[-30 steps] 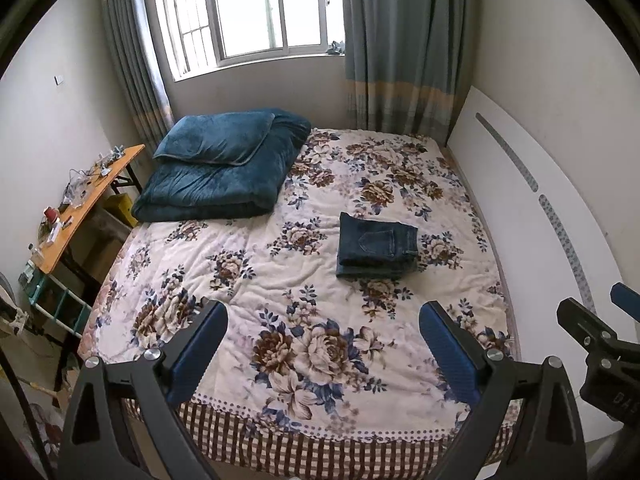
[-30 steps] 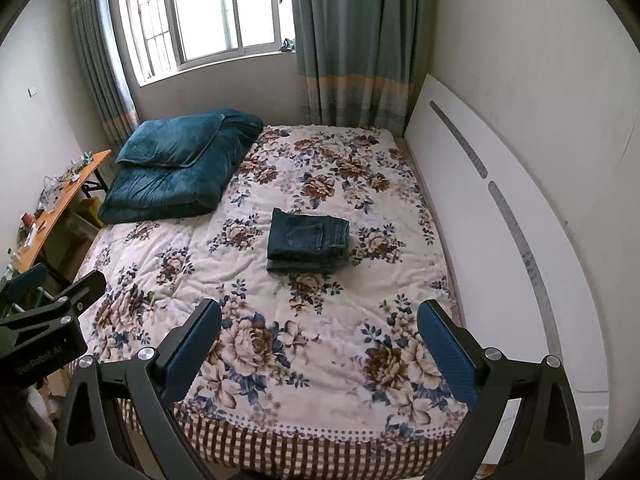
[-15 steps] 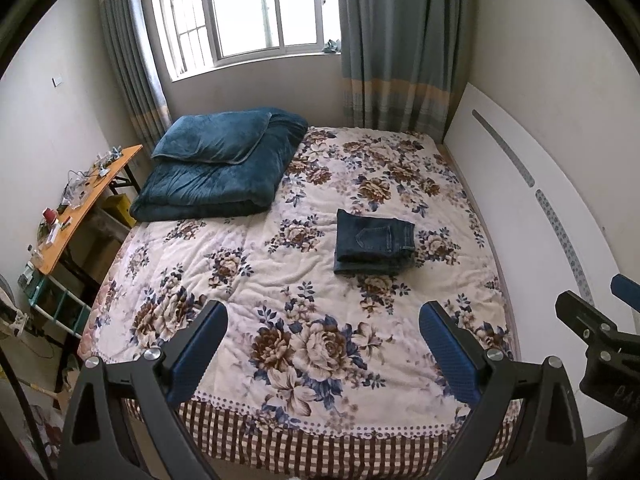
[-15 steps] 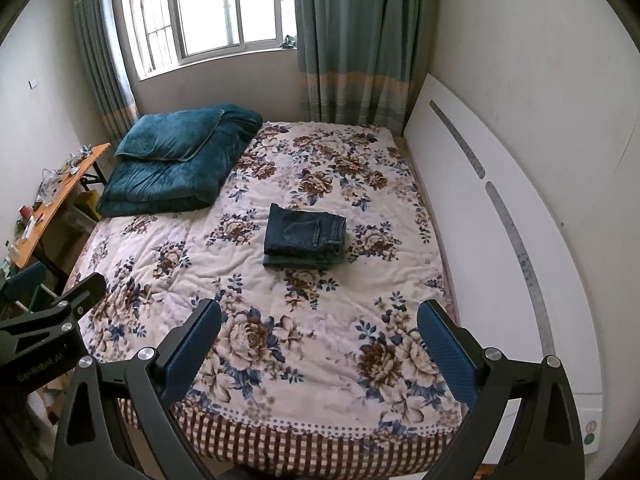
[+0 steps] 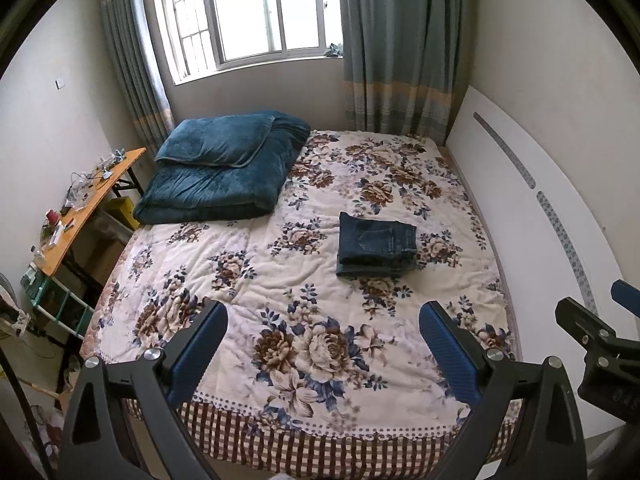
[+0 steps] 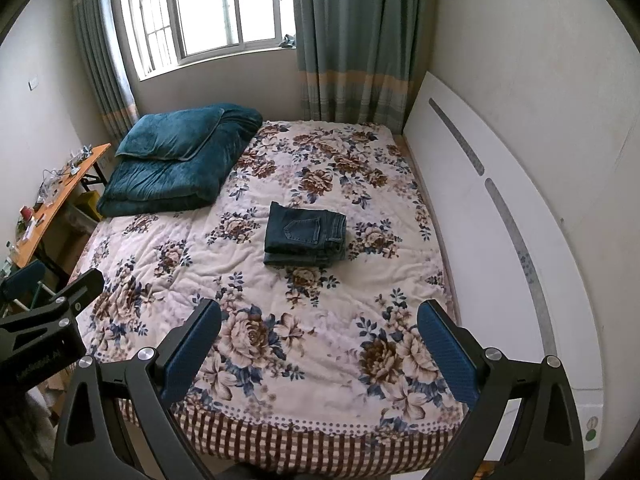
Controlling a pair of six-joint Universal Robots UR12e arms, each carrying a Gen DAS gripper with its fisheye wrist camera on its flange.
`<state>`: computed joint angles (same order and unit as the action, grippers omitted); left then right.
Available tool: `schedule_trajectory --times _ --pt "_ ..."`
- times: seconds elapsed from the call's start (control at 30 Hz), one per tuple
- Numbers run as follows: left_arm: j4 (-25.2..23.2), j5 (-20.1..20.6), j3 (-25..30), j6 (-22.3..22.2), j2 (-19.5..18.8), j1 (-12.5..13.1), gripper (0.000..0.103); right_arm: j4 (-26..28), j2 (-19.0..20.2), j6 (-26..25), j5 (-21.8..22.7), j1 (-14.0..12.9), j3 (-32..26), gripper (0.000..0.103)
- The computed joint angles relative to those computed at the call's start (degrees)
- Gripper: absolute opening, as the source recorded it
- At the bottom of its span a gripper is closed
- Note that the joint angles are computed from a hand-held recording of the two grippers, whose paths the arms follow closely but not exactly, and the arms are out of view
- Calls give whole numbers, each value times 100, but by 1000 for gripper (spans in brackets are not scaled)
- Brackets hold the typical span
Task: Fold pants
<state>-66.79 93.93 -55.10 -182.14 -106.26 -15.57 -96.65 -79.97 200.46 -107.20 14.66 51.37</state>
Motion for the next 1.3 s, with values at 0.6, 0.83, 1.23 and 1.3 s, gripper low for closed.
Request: schedule_trajectory --times 0.6,0.83,1.23,1.3 --pt "34 43 24 82 0 28 103 -108 -177 70 129 -1 267 101" --pt "25 32 23 64 22 27 102 -83 -171 93 125 27 249 101" --pt "12 107 76 44 4 10 102 -51 -114 155 149 64 142 101" --pt "5 101 72 29 9 10 102 -44 -110 141 163 53 133 101"
